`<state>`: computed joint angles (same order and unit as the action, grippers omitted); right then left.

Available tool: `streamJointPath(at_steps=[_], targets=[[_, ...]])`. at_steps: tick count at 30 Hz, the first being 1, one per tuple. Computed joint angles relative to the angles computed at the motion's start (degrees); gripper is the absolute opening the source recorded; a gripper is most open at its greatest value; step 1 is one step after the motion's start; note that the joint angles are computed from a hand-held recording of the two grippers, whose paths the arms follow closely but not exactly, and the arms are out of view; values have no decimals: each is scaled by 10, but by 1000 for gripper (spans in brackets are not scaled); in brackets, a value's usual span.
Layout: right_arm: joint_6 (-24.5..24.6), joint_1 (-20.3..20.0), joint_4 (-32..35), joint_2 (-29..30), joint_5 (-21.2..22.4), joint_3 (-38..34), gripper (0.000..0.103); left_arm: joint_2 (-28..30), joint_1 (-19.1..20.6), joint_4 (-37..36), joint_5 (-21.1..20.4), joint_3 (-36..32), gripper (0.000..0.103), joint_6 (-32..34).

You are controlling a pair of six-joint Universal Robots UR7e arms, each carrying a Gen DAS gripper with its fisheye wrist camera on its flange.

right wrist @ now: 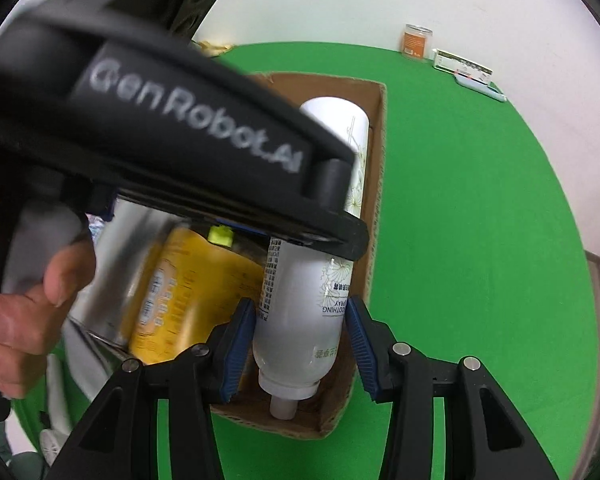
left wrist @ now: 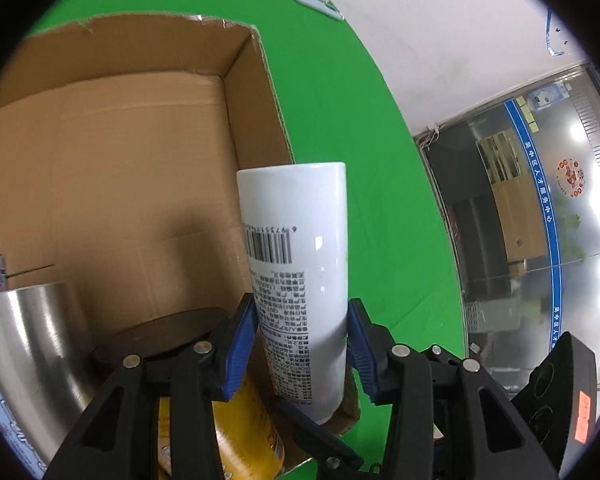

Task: Organize rigid objects
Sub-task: 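Carry the spray bottle with both tools and lower it beside the jar, then open both tools to release the bottle and withdraw from the box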

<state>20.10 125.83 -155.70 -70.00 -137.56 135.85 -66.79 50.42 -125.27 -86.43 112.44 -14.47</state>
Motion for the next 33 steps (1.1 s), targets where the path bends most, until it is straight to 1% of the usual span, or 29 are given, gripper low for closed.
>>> streamJointPath(at_steps=[2,4,6,7,9,12,14,17,18,20,21,22,23,24,25,26,27,28,29,30,31,32,33], targets=[[7,-2,-4,-3,8,1,44,5,-6,14,6,-7,44,-3],[9,-7,-5,-2,11,-2,44,6,-5,18,3,-10,44,-7],[22,-2,9,-6,17,-1,45,8,4,23,-15,-18,44,-15],[21,-9,13,-6,21,-3,45,8,9,26,-24,-19,45,-18],[25,-7,15,-6,22,1,45,3,11,33,-34,-19,48,-14],[19,-3,9,-12,26,6,45,-13,-1,38,-15,-11,48,-2],[31,10,20,-18,31,9,45,-25,-4,35,-13,-6,48,4],[35,20,28,-27,29,11,45,-74,-16,-6,13,22,48,13],[29,18,24,-32,27,14,45,-84,-18,-17,23,27,48,20],[33,23,19,-39,22,18,45,-137,-37,-55,65,60,48,38],[42,29,24,-43,20,17,46,-154,-43,-65,82,69,48,46],[48,36,29,-61,15,26,47,-186,-58,-80,117,88,50,55],[50,41,35,-65,5,24,51,-211,-70,-93,143,104,59,63],[50,47,32,-60,-5,24,64,-241,-85,-111,175,124,65,74],[61,70,33,-61,-21,28,80,-277,-106,-134,222,150,77,84],[64,83,27,-57,-36,27,88,-315,-128,-159,269,178,84,94],[67,96,21,-52,-55,25,99,-336,-139,-178,293,196,85,107],[81,125,20,-43,-83,20,102,-367,-162,-203,337,222,85,128],[91,142,15,-33,-102,17,102,-393,-184,-207,382,241,85,140],[109,160,24,-20,-115,6,102,-407,-195,-205,407,250,85,143],[146,189,50,-11,-128,-10,102,-432,-208,-194,438,264,85,143],[162,204,54,-5,-131,-16,102,-459,-217,-171,460,273,85,129],[179,222,55,2,-134,-19,102,-469,-223,-158,469,276,85,116]])
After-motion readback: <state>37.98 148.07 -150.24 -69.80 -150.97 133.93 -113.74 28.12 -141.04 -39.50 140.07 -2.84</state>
